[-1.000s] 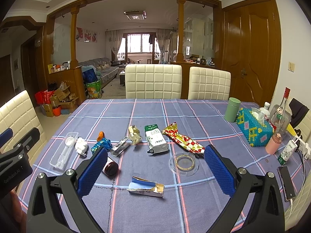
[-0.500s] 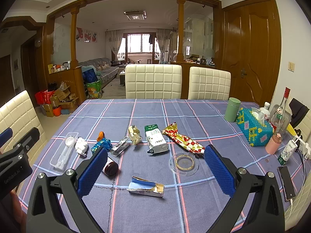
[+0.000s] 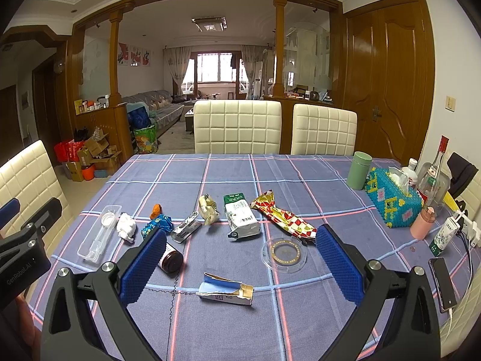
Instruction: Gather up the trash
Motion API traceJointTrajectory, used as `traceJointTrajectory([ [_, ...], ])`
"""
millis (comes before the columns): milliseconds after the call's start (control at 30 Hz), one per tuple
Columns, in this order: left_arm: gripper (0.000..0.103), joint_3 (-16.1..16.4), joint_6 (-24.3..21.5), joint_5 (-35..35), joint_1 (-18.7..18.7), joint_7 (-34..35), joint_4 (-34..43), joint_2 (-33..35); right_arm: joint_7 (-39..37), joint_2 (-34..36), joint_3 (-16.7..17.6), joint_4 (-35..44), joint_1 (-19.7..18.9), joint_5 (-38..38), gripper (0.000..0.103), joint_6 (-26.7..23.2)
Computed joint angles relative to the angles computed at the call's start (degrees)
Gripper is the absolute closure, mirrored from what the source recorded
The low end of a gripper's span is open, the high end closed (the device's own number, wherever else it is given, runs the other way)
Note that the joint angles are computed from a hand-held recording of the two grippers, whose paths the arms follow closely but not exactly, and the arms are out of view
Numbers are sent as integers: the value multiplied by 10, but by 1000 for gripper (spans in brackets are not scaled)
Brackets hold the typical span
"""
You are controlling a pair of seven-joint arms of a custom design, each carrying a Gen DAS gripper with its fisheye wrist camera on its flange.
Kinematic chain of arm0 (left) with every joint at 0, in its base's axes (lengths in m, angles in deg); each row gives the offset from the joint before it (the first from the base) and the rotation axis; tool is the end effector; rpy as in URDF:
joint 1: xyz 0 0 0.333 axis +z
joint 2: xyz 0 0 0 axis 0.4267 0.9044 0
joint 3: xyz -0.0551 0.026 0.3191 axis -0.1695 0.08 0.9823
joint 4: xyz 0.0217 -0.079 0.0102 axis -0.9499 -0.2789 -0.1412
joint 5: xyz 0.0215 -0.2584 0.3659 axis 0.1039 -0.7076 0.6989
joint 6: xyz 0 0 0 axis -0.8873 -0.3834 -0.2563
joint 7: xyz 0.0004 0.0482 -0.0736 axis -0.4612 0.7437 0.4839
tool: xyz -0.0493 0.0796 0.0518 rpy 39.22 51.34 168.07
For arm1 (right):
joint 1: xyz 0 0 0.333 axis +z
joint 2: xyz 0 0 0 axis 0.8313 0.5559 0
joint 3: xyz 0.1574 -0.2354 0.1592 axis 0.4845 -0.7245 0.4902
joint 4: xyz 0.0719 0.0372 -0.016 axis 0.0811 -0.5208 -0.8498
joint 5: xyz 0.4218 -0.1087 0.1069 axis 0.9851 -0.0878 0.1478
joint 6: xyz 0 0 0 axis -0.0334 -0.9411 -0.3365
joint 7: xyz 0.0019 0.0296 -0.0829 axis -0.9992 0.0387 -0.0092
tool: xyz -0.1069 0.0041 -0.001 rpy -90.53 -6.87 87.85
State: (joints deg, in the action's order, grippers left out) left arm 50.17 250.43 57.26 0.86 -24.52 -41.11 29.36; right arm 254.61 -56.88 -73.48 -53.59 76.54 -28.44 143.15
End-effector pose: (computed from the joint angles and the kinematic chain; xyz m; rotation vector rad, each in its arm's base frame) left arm 0.6519 -0.3569 0.5110 -1.3270 1.7619 -1.1572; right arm 0.6223 0.2617 0.5311 -1.2815 1.9482 -1.1582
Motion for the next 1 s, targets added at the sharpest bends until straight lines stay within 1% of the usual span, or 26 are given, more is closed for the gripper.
traceJointTrajectory([
  [467, 3, 1, 0, -2, -2, 1, -1, -1, 1, 0, 0, 0, 0, 0, 5, 0],
  [833, 3, -3, 0, -18, 1, 18, -2, 1, -1, 5, 0, 1, 2, 2, 5, 1],
  [867, 3, -7, 0, -28, 4, 29, -3, 2, -3, 8, -1, 2, 2, 4, 5, 1],
  [933, 3, -23, -2, -72, 17, 76, -5, 9, -15, 19, -3, 6, 1, 19, 5, 0],
  [1000, 3, -30, -13, -113, 21, 119, -3, 19, -37, 32, -7, 8, -2, 51, 5, 11],
])
